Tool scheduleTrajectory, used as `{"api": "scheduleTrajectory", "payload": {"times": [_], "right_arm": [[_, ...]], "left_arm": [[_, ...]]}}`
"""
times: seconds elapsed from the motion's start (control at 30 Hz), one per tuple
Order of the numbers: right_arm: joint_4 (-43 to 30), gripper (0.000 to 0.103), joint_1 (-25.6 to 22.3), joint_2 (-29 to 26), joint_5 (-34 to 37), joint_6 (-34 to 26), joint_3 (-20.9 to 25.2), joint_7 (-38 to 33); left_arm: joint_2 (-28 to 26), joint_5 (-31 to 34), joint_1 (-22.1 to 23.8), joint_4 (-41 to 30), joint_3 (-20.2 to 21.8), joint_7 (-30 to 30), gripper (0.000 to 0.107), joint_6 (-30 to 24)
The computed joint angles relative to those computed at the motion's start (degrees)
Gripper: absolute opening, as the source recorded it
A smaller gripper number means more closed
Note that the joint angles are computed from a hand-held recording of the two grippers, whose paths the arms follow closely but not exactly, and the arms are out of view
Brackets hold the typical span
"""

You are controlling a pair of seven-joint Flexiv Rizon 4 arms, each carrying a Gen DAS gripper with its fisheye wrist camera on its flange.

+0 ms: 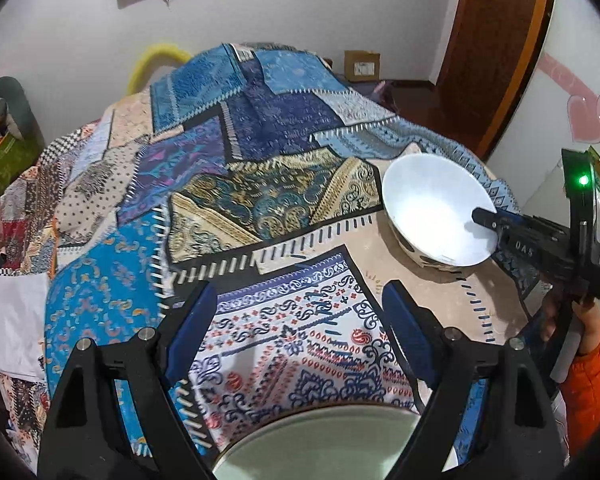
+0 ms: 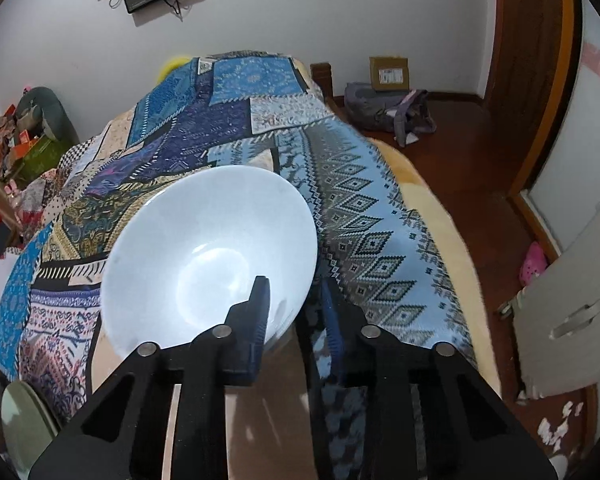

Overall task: Organize plates and bowls
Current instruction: 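Move both grippers to the white bowl rim and close them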

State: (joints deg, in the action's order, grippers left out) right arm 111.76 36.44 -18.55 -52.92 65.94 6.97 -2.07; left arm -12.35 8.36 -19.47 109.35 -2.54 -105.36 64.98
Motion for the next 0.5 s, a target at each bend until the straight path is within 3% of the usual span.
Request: {"api": "scheduleTrajectory", "payload": {"times": [0.1,0.3,0.4,0.5], "right_arm": [[-0.3,0.018,-0.6,-0.9,0.8,2.2,0.2,-2.0],[-1.3,0.017,0.2,-1.5,1.8,1.9,0.2,-5.7],[-1.4,0.017,0.2,-1.6,3.7,2.7,1.0,-8.9],[-1.1,0.017,0.8,-1.5,5.7,3.4,1.8,-11.8]], "left_arm": [[-1.7,-0.1,-0.2,-1.2,-0.3,0.3,0.085,-0.8],[-3.5,-1.2,-0.6,-2.2,-0.3,0.2,0.085,-0.3],[-4.2,2.1,-2.3,-3.5,1.2,-2.1,0.084,0.1],[-4.9,1.4,-2.2,-4.2,0.4,-0.8,0.079,-0.8]]}}
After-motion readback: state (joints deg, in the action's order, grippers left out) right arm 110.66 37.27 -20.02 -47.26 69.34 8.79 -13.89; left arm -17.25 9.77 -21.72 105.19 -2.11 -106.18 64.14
